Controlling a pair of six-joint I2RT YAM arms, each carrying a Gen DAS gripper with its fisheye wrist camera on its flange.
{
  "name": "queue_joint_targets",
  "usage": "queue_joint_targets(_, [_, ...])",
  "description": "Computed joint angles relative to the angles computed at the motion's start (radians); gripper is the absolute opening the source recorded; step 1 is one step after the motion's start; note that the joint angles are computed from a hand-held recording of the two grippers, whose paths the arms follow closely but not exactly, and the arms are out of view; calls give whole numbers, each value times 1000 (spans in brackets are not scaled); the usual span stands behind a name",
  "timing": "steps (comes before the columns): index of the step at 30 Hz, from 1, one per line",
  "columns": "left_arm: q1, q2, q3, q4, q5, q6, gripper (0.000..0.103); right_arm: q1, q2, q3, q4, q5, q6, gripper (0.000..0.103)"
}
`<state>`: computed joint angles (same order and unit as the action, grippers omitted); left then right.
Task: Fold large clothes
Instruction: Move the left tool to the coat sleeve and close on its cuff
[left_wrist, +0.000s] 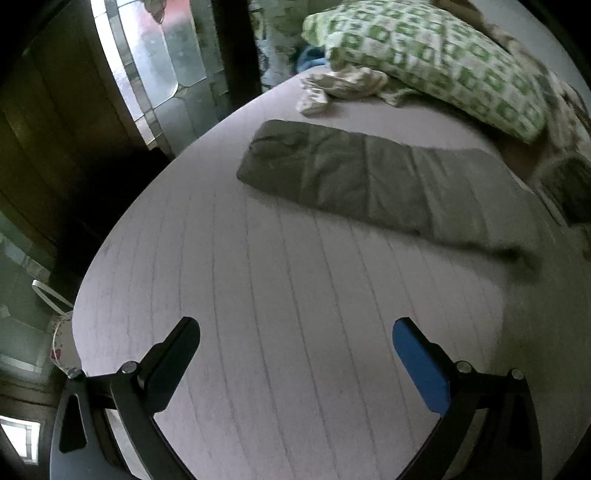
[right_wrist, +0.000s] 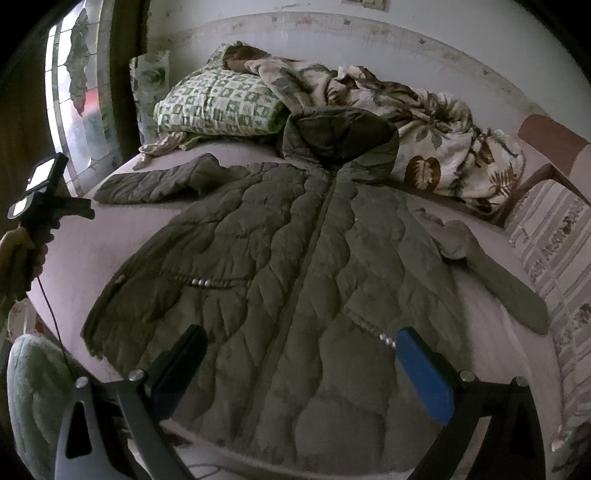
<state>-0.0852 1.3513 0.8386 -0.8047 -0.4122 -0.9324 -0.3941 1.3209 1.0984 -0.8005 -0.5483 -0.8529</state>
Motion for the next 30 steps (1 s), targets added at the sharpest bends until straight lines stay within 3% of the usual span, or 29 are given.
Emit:
queue_joint_targets(9, [281, 129, 55, 160, 112, 138, 103, 194, 212, 148, 131, 129, 195, 103])
queue_joint_targets(15, [430, 253, 130, 214, 150, 202, 103, 290, 394, 312, 127, 198, 292, 103])
queue_joint_targets(23, [557, 422, 195, 323, 278, 194, 103, 404, 601, 500, 124, 301, 341, 103])
queue_joint_targets(30, [506, 527, 276, 328, 161, 211, 103, 463, 772, 681, 118, 356, 371, 103])
